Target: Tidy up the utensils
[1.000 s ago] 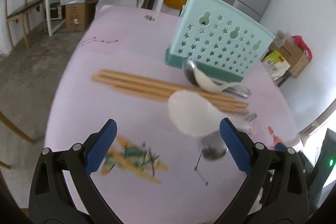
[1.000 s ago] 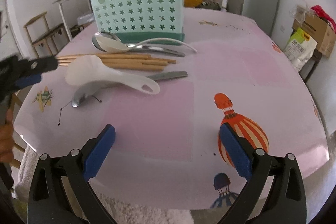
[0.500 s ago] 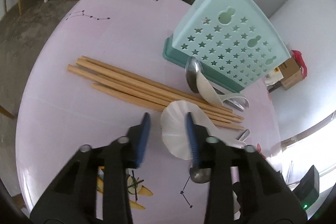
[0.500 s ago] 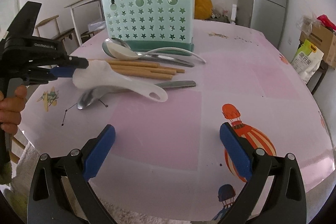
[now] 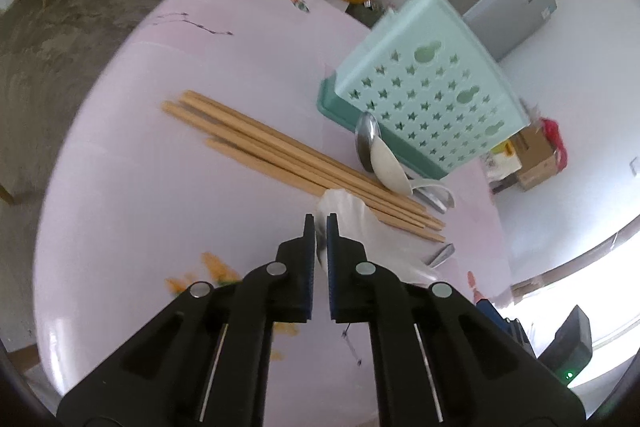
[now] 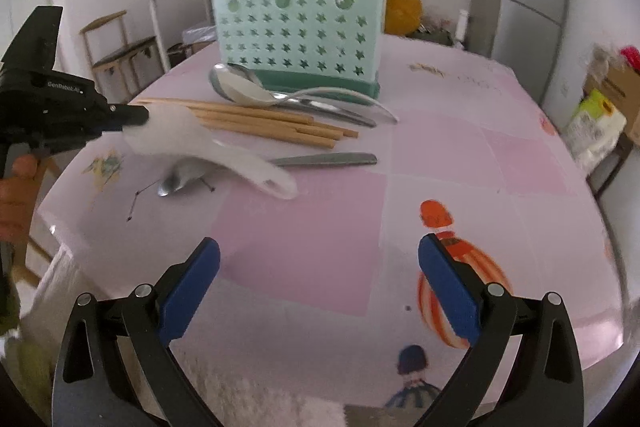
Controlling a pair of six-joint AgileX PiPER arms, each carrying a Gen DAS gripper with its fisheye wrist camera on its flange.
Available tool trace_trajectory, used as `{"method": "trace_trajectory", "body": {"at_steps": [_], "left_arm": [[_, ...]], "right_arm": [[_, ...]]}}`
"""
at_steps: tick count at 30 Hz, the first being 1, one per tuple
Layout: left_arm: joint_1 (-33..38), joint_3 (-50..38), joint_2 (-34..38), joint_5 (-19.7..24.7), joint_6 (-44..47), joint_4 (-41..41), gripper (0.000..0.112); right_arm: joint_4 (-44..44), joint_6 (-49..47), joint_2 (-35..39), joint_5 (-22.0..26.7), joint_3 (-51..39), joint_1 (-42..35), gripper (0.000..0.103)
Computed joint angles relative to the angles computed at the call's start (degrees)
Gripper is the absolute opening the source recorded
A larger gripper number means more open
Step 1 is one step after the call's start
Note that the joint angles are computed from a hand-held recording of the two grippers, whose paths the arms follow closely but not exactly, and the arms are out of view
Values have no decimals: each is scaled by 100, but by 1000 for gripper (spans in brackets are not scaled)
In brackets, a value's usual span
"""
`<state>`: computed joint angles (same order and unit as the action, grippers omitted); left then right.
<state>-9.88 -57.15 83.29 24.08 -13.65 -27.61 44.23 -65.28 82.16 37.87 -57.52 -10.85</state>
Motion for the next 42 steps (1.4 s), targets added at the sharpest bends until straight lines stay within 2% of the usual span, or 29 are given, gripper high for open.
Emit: {"method": "trace_trajectory", "body": {"at_steps": [3, 5, 9, 10, 17, 19, 24, 27, 28, 32, 35, 39, 42], "left_arm": [[302, 410, -413, 7, 655, -683, 2], [631, 690, -659, 99, 1535, -1598, 1], [1307, 1078, -1034, 437, 2717, -2677, 0], [1633, 1201, -1170, 687, 3133, -3035, 0], [2560, 1510, -1265, 1424, 4292, -3820, 0], [2806, 1576, -1260, 1651, 4587, -4001, 0], [3067, 1678, -1238, 1886, 5004, -4214, 0], [3112, 1729, -1212, 1924, 5142, -4336, 0], [3122, 1754, -1208, 1926, 5185, -4379, 0], [3159, 1830, -1222, 1936, 5262, -4449, 0], [3131, 1840, -1255, 1890, 5244, -4438, 0], [3124, 1835, -1436, 1803, 5149, -4324, 0], [3093, 1804, -1639, 1696, 4943, -4160, 0]], "right_arm": [[227, -658, -73, 470, -147, -262, 92], [146, -931, -16, 737, -415, -273, 82], [-457, -1145, 190, 580, -840, 241, 66], [-538, -1216, 246, 596, -919, 343, 63], [-1635, -1659, 895, 718, -1665, 1183, 41], [-1864, -1755, 1046, 797, -1878, 1331, 38], [-2259, -1866, 1400, 1280, -2500, 1584, 28], [-2497, -1759, 1493, 1383, -2664, 1802, 14], [-2543, -1790, 1444, 1287, -2574, 1864, 11], [-2725, -1933, 1015, 370, -1782, 2132, 8], [-2595, -1992, 754, -123, -1296, 2181, 6], [-2249, -1941, 519, -381, -981, 2044, 4], [-2048, -1766, 558, -214, -1178, 1863, 2]]}}
